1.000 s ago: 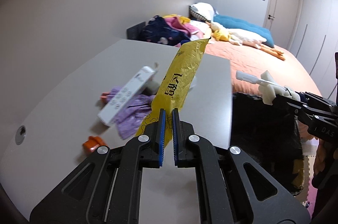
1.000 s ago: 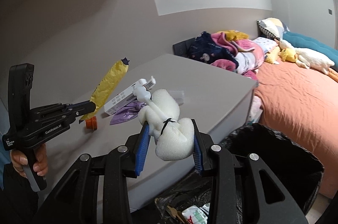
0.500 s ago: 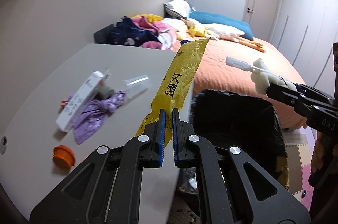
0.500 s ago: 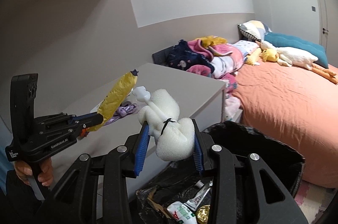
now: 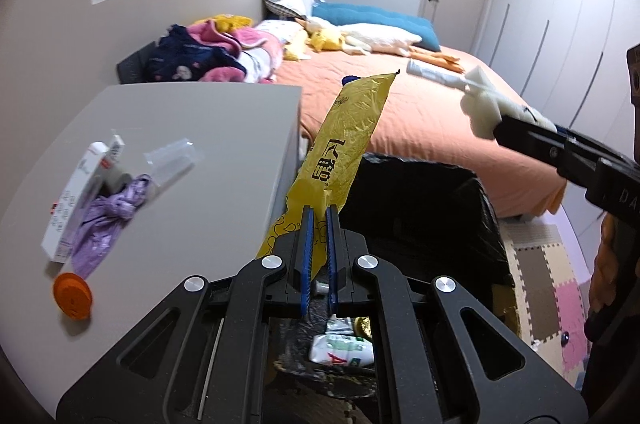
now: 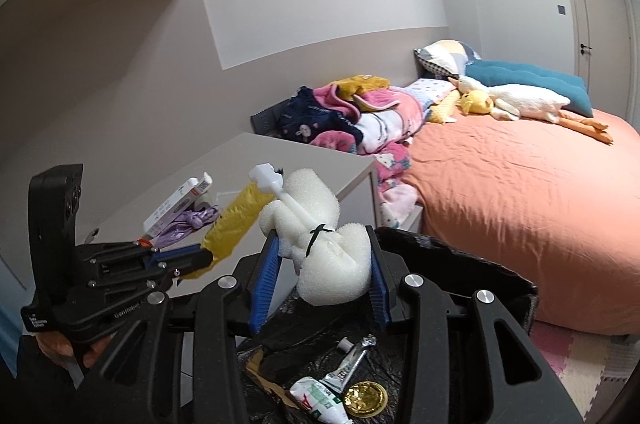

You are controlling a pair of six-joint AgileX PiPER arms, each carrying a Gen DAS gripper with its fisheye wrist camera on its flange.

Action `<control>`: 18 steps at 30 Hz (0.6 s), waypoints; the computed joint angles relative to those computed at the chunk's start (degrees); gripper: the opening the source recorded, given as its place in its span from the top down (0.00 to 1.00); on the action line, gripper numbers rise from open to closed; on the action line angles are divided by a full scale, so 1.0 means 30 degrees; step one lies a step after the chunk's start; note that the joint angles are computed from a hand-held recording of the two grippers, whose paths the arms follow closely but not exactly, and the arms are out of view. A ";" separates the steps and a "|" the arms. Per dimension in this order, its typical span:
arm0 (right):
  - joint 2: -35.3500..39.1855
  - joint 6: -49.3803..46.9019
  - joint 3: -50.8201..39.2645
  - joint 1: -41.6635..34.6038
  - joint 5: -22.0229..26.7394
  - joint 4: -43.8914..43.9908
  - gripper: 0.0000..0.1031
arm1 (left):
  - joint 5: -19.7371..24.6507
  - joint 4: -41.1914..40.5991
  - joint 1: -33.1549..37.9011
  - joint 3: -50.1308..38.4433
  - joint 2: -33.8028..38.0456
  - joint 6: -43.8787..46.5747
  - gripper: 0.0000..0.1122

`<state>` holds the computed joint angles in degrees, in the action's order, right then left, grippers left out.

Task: Collect trash
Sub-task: 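Open both tools over the bin to drop the wrapper and foam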

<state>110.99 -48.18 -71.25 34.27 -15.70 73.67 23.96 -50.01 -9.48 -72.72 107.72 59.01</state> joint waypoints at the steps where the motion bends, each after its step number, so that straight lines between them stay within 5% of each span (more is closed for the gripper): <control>1: -0.0121 0.0482 0.0237 -0.0095 -0.0019 -0.0391 0.59 | 0.0014 0.0024 -0.0133 0.0005 0.0065 -0.0021 0.95; 7: -0.0412 0.0647 0.0876 -0.0266 -0.0349 -0.0193 0.56 | 0.0824 0.0412 -0.0830 -0.0303 0.0580 -0.0378 0.95; 9: -0.0549 0.0574 0.1112 -0.0239 -0.0706 0.0175 0.50 | 0.1401 0.0627 -0.0947 -0.0513 0.0760 -0.0578 0.94; 10: -0.0650 0.0588 0.1273 -0.0229 -0.1013 0.0387 0.39 | 0.1838 0.1017 -0.1022 -0.0753 0.0920 -0.0939 0.93; 11: -0.0693 0.0399 0.1313 -0.0183 -0.1335 0.0713 0.25 | 0.2080 0.1266 -0.1067 -0.0894 0.1012 -0.1183 0.85; 13: -0.0864 0.0041 0.1538 0.0147 -0.2838 0.1559 0.14 | 0.2045 0.1886 -0.1306 -0.0965 0.1081 -0.1834 0.22; 14: -0.0897 -0.0087 0.1594 0.0168 -0.3243 0.1774 0.14 | 0.1562 0.1418 -0.1402 -0.0635 0.0918 -0.1450 0.14; 18: -0.0965 -0.0774 0.1744 0.0307 -0.4653 0.2787 0.12 | 0.1588 0.0098 -0.1453 -0.0301 0.0756 0.0080 0.14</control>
